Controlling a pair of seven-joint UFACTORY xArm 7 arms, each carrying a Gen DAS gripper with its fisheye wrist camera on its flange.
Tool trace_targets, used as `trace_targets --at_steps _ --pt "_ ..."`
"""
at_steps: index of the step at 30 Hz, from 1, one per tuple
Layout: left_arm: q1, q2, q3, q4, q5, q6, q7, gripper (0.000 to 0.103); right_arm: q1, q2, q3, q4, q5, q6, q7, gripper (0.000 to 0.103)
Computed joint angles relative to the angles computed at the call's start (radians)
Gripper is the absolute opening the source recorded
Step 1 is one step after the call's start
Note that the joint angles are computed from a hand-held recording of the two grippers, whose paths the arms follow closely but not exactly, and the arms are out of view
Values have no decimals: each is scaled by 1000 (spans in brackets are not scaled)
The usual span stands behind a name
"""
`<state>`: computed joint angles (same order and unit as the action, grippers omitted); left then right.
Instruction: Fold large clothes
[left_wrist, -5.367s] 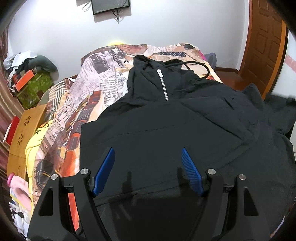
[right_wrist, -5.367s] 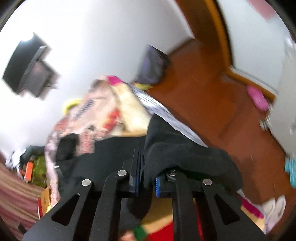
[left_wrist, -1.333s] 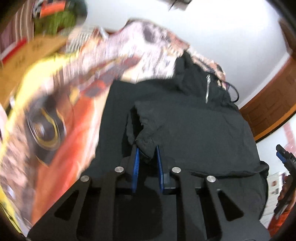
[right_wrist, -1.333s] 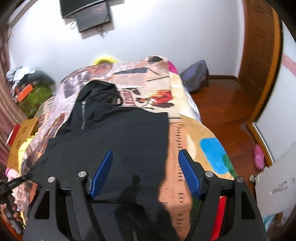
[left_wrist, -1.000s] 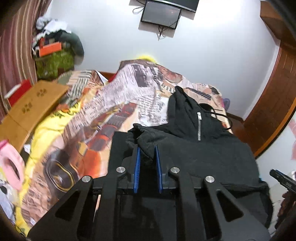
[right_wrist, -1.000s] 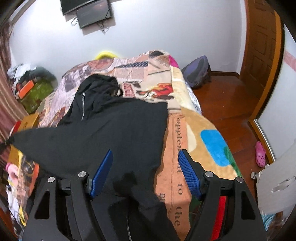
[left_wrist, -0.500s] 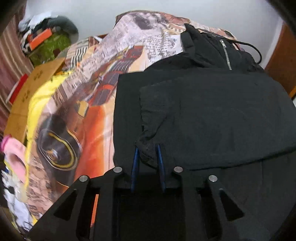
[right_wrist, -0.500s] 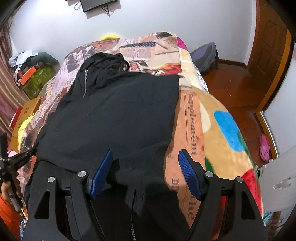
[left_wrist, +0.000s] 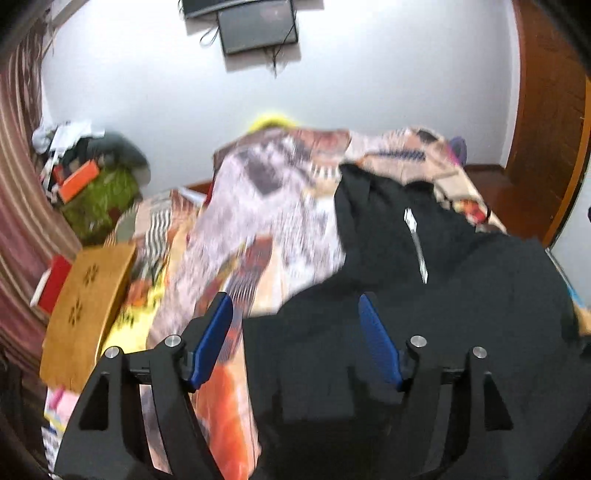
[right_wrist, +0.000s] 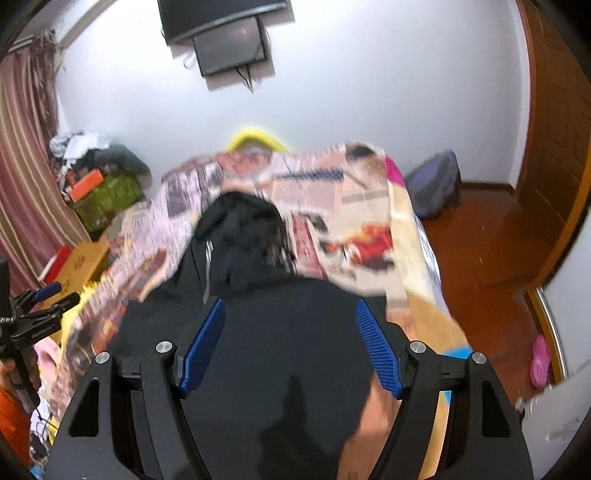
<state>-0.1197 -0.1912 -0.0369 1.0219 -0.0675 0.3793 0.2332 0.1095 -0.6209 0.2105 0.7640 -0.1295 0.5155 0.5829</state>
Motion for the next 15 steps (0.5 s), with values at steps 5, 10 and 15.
trace_targets --at_steps 5,10,15 --pt "-4 167 -26 190 32 1 -50 70 -22 134 -19 95 -6 -80 -4 70" --pt "-17 352 -45 403 -15 76 -50 70 -22 322 -57 224 7 -130 -26 70" --pt "-35 569 -56 663 -33 188 -85 70 7 514 -109 366 73 -118 -77 70"
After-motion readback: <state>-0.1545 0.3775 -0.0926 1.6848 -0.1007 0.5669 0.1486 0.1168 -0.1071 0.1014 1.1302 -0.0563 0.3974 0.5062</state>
